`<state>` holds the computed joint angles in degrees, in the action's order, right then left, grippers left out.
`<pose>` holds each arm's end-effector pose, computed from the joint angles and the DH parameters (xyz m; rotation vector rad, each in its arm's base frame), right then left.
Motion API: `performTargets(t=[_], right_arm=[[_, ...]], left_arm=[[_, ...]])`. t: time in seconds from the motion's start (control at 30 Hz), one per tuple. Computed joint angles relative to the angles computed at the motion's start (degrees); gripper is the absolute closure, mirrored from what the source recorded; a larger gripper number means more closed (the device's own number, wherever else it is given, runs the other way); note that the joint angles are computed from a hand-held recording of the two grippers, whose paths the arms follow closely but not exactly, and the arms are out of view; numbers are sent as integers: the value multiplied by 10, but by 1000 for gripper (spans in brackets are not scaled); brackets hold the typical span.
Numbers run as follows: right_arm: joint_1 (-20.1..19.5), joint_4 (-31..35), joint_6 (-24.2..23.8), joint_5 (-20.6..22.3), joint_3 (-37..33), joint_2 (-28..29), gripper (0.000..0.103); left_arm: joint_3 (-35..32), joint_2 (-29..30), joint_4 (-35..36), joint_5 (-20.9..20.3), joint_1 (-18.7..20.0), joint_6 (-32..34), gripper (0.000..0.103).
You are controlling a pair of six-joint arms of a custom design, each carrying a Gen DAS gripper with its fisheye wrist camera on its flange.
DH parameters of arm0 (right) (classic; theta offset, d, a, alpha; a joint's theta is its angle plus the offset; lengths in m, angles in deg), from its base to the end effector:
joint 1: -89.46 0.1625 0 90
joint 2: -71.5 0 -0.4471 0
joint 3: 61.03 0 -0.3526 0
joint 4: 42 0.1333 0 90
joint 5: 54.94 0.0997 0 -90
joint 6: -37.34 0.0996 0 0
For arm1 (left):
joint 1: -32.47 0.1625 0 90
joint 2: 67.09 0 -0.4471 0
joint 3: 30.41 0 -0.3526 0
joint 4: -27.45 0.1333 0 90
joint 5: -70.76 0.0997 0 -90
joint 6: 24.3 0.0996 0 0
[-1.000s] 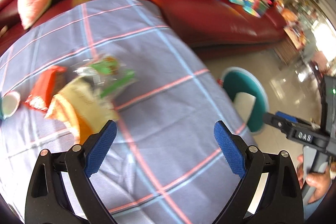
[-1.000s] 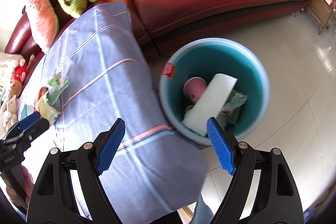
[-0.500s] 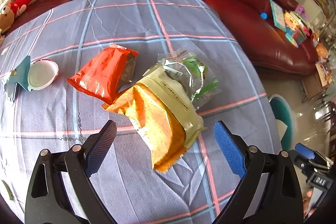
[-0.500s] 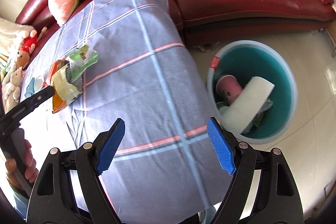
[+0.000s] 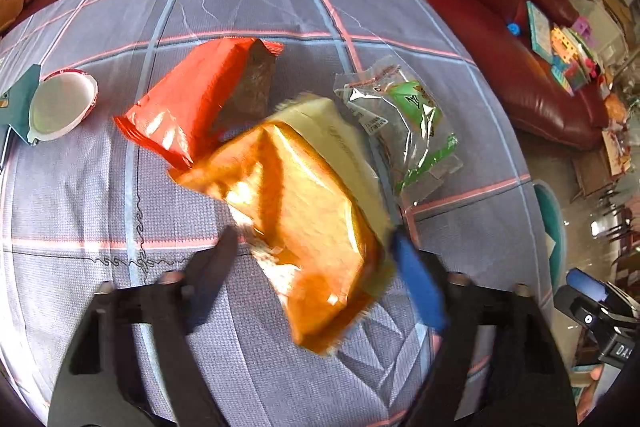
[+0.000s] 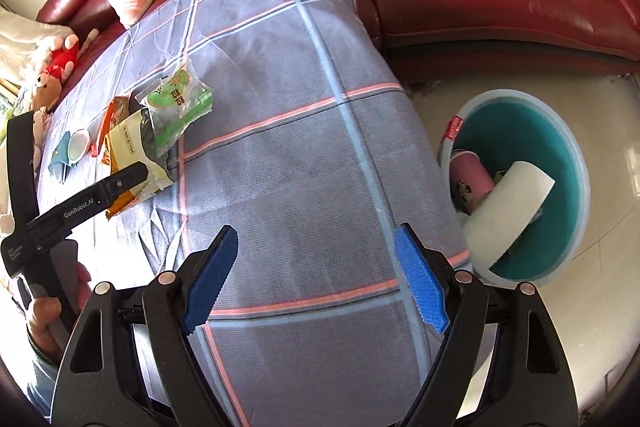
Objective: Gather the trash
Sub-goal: 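Move both tools back to the table and grasp the orange snack bag with left tool, then grasp the green-label pastry packet with right tool while left tool holds the snack bag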
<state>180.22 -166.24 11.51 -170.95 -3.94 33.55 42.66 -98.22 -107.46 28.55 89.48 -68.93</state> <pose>0.1003 -0.8040 0.2614 0.5276 -2.5838 0.2089 -0.2336 -0.7402 0.0963 -0.2736 2.4100 -0.7224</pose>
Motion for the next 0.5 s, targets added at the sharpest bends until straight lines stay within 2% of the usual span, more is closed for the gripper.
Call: performTargets(t=[0.13, 0.17, 0.27, 0.5], right_arm=[[6, -3, 1, -4, 5, 2, 26], [7, -3, 2, -4, 5, 2, 26], [13, 9, 5, -4, -2, 9, 26], [38, 33, -20, 3, -57, 52, 26]], left_arm=[[32, -13, -27, 1, -5, 27, 46], [41, -18, -31, 1, -6, 30, 57], [76, -37, -50, -9, -11, 36, 57], [164, -96, -129, 4, -34, 77, 57]])
